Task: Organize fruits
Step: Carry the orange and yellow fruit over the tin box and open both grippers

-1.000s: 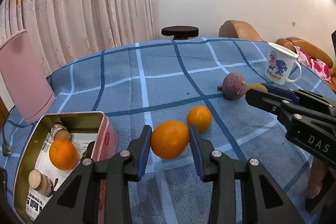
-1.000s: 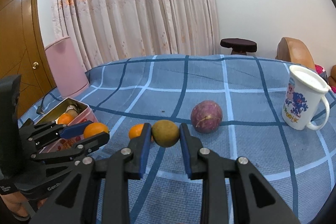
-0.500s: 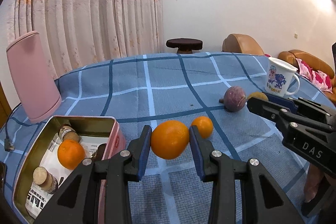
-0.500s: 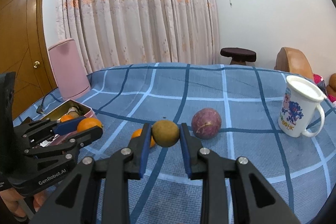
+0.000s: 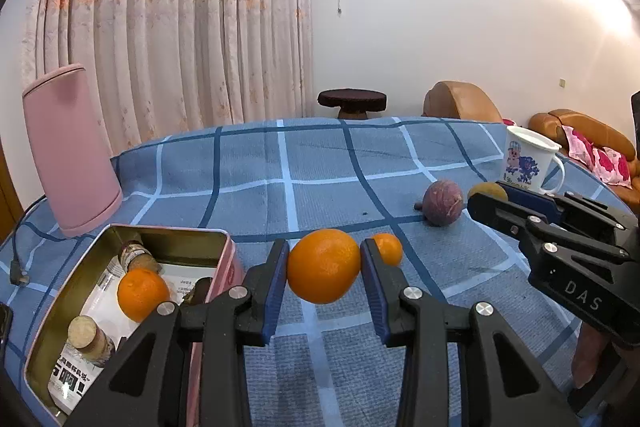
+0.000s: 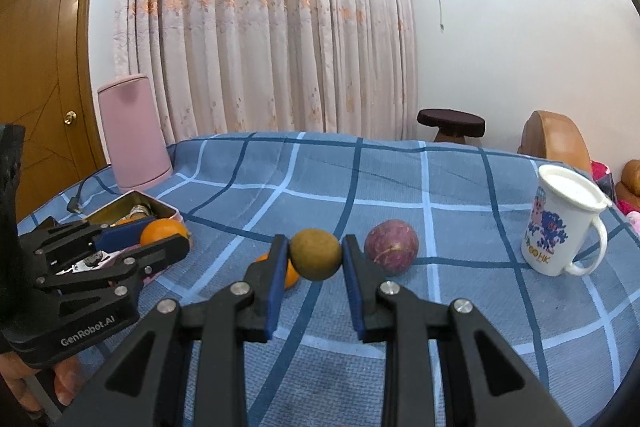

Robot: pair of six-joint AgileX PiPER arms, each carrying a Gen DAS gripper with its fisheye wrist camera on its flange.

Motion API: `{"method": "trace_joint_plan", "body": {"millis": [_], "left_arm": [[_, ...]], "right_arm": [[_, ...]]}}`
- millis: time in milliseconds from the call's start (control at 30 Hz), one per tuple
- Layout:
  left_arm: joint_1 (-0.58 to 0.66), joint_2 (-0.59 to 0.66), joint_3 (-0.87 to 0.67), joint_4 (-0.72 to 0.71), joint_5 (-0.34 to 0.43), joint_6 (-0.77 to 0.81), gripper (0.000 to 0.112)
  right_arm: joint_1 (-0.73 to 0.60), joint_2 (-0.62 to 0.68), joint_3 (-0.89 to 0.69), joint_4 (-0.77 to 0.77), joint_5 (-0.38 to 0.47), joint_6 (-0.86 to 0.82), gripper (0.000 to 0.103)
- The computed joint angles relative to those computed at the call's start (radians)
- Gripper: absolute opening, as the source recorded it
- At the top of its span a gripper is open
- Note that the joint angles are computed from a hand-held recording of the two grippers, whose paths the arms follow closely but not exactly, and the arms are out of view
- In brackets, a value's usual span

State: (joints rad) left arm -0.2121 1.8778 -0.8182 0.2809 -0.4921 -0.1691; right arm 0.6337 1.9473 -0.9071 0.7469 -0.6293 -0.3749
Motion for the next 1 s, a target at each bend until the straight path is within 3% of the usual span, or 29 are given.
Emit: {"method": "trace_joint_plan", "body": {"millis": [500, 1000], "left_arm": [[0.03, -0.019, 0.04, 0.046, -0.051, -0.031, 0.038], [0.169, -0.074, 0.057, 0.22, -0.02, -0.172, 0.038]], "right_arm": [[0.028, 0.02, -0.034, 0.094, -0.019, -0.098, 0.03], [0.082, 0.08, -0.217, 0.177, 0.105, -0.238, 0.03]]}}
